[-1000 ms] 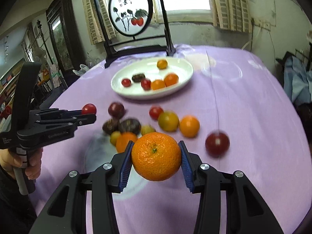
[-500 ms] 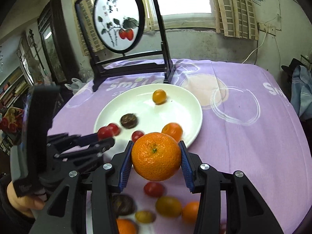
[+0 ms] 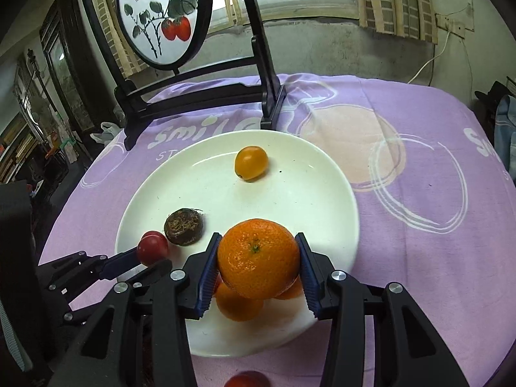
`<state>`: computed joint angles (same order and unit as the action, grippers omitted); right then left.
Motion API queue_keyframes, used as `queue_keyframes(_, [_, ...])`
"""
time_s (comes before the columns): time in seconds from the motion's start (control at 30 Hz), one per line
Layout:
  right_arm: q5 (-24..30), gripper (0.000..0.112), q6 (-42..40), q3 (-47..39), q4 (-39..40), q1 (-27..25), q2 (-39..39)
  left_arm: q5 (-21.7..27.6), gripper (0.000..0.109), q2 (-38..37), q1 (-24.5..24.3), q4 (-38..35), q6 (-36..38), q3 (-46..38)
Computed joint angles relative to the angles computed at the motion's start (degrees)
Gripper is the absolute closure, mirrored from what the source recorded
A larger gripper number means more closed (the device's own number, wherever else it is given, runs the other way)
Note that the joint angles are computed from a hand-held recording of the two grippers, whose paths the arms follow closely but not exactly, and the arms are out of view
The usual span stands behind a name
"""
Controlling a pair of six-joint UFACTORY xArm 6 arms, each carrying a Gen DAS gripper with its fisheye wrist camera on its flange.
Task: Organize fruits
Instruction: 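Carry the mandarin and red tomato over the plate and open both tools, then move both open tools back from the plate to the fruit pile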
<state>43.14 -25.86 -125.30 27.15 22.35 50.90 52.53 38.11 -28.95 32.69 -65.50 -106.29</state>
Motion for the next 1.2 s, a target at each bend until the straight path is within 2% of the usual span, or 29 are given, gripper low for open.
queue_keyframes(0.07, [2.8, 0.066, 1.4, -4.3, -0.4, -0.1, 2.6, 0.0, 0.079, 0.4, 0.0, -0.1, -0.3, -0.6])
queue_keyframes(0.13, [3.8, 0.056, 2.1, -5.9, 1.3, -0.4, 3.5, -0.8, 0.064, 0.2, 0.1, -0.7, -0.7, -0.5])
queue_keyframes(0.17, [2.6, 0.046, 1.7, -4.8, 2.9, -0.6, 2.8, -1.3, 0.046, -0.2, 0.0, -0.6, -1.4, 0.0])
queue_keyframes(0.2, [-0.1, 0.044, 0.9, -1.9, 4.1, -0.5, 1.0, -1.7, 0.041, -0.8, -0.1, 0.6, -2.8, 0.8])
queue_keyframes(0.27, [-1.8, 0.044, 0.1, 0.6, 4.6, -0.6, -0.9, -1.1, 0.039, -1.8, -0.9, 3.8, -5.1, 1.4])
queue_keyframes(0.5, [-4.1, 0.044, -4.5, 12.0, 7.5, -1.2, -9.0, -3.3, 0.029, -6.3, -2.6, 6.7, -8.8, 5.9])
queue_keyframes(0.83, [-10.2, 0.044, -12.8, 32.6, 12.8, -1.4, -23.4, -3.5, 0.026, -13.1, -6.0, 9.1, -13.2, 14.2])
queue_keyframes(1.0, [-14.7, 0.042, -21.1, 45.1, 18.5, -1.8, -33.0, -3.5, 0.020, -18.1, -8.0, 11.6, -18.6, 21.2])
queue_keyframes(1.07, [-15.4, 0.037, -24.3, 49.5, 20.7, -2.2, -36.4, -3.9, 0.019, -20.2, -8.5, 12.1, -21.1, 24.4])
queue_keyframes(1.2, [-17.2, 0.036, -30.5, 59.6, 22.6, -2.4, -43.1, -5.8, 0.015, -23.7, -9.6, 12.4, -25.1, 30.4])
